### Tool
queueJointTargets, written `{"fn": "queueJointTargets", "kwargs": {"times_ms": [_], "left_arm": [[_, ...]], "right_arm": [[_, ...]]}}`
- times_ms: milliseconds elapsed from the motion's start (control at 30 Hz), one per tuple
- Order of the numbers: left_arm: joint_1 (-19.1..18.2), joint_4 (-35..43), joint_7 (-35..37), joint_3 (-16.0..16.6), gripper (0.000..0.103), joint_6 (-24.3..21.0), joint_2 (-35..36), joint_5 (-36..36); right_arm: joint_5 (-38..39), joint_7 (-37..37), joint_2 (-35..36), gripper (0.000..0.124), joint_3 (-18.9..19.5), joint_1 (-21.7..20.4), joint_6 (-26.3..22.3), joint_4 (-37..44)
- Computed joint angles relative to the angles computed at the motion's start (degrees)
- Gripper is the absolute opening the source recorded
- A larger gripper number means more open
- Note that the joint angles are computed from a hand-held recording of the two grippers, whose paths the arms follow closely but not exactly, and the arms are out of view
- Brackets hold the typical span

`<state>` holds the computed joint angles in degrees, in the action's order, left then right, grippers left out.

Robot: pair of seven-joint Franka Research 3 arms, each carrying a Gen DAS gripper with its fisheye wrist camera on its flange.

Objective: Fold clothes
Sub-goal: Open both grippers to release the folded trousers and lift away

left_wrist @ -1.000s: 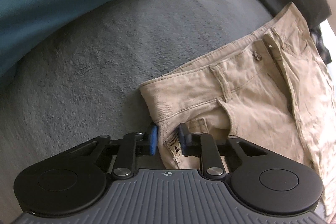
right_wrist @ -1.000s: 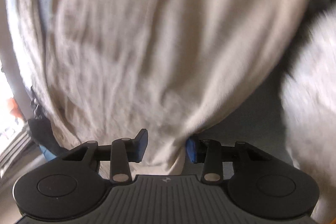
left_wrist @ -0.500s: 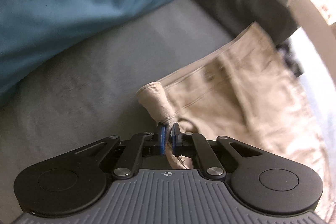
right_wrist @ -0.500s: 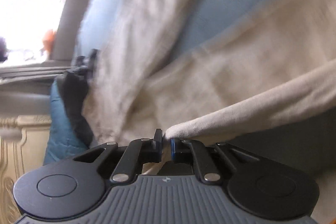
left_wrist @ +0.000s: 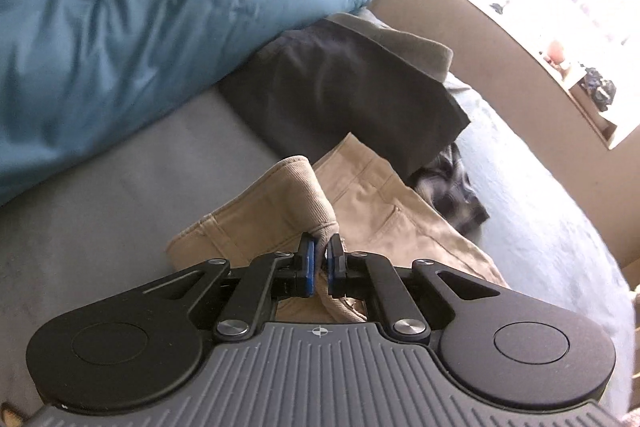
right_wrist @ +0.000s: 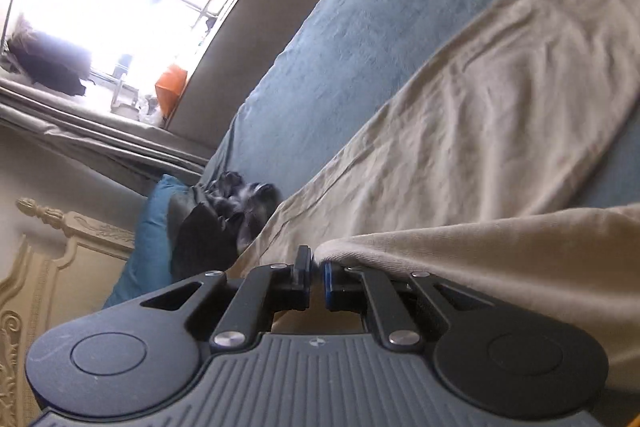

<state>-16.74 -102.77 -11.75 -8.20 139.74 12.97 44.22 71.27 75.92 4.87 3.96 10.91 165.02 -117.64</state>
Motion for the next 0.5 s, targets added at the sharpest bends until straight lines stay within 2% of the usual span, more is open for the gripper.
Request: {"fn": "queueJointTargets", "kwargs": {"times_ms": [100,233,300,367,433,500], "left_arm": [[-0.14,4.69,2.34,0.43,0.004,-1.16,4.58,-0.46],[0.39,7.25,6.32,0.98,0.009,2.26,8.65,-3.31],[1.08,7.66,8.15,0.97,0.021,4.07,9.84,-6.57],[1.33,5.01,5.49,1.81,0.038,8.64,8.45,-8.17],[0.70,2.49,1.30,3.23,0.045,12.62,6.90,-7.57],[-0.43,0.62,-3.90,4.81,0.055,15.25,5.35,-4.58]], "right_arm": [[-3.18,1.75,3.95,0.006,-0.08,-0.27,0.08,3.17],[-3.63,3.01,8.86,0.006,0.86,-2.18,-1.14,6.89],[-4.40,4.80,11.40,0.008,1.21,-3.36,-3.33,8.74],[-6.23,8.60,13.44,0.009,1.18,-4.32,-5.64,10.23],[-4.44,7.73,14.42,0.013,2.32,-6.13,-7.81,11.14],[-4.06,6.54,14.50,0.030,2.83,-6.92,-9.15,11.45]]}}
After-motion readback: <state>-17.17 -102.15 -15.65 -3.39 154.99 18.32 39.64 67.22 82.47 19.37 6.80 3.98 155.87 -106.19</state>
